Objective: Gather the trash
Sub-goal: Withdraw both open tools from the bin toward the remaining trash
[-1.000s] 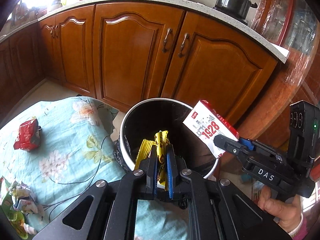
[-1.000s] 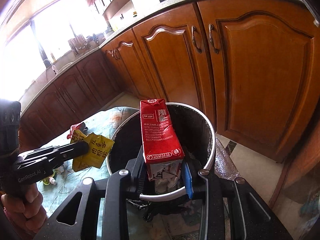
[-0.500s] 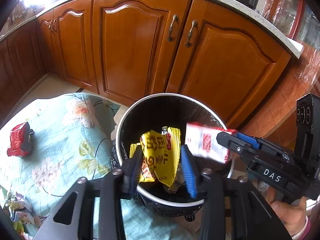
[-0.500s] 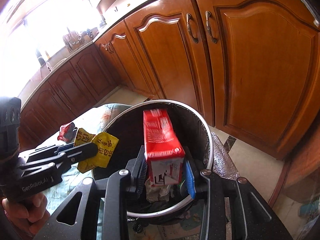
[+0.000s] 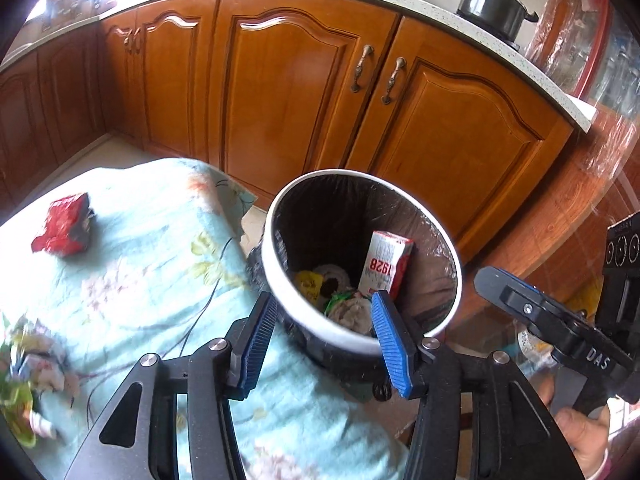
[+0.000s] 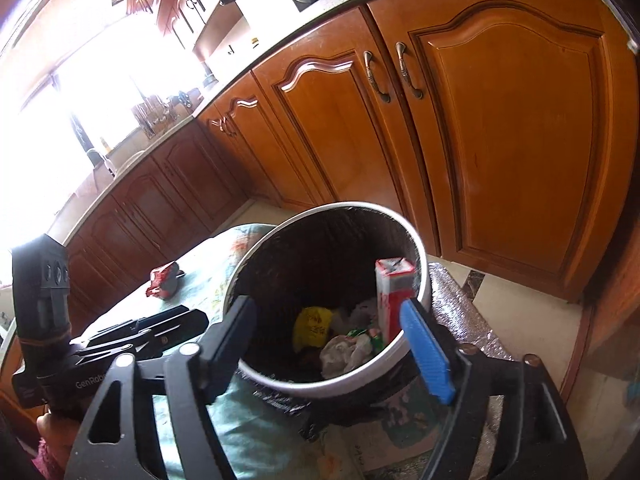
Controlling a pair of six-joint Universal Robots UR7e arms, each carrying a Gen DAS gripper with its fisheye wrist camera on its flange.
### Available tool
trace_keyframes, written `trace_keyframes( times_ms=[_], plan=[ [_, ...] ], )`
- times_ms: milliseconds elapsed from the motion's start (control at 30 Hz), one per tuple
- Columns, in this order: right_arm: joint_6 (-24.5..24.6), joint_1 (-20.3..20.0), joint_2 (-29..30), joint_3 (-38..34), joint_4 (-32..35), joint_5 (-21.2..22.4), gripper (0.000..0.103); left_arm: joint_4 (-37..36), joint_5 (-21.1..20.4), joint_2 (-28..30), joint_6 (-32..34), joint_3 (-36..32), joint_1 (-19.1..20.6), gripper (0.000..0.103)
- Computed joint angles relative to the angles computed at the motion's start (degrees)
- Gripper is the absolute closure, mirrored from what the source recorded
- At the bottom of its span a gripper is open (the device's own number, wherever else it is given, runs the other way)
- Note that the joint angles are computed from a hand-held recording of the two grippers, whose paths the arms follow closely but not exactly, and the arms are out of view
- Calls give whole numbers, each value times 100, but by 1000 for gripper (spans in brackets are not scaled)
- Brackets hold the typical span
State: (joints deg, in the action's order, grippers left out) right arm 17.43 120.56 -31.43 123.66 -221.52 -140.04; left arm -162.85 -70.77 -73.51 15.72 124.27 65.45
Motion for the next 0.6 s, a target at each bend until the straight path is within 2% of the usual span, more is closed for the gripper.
trace_keyframes(
  times_ms=[100, 367, 600],
  plan=[
    [149, 130, 126, -78, 138, 89, 12, -7, -6, -342, -31, 230, 91, 51],
    [563, 476, 531, -356, 185, 338, 9, 400, 20, -1429, -146, 652, 445, 50],
    [1041, 650, 829, -821, 1044, 640, 8, 751, 95, -2251, -145, 761, 865, 48]
  ],
)
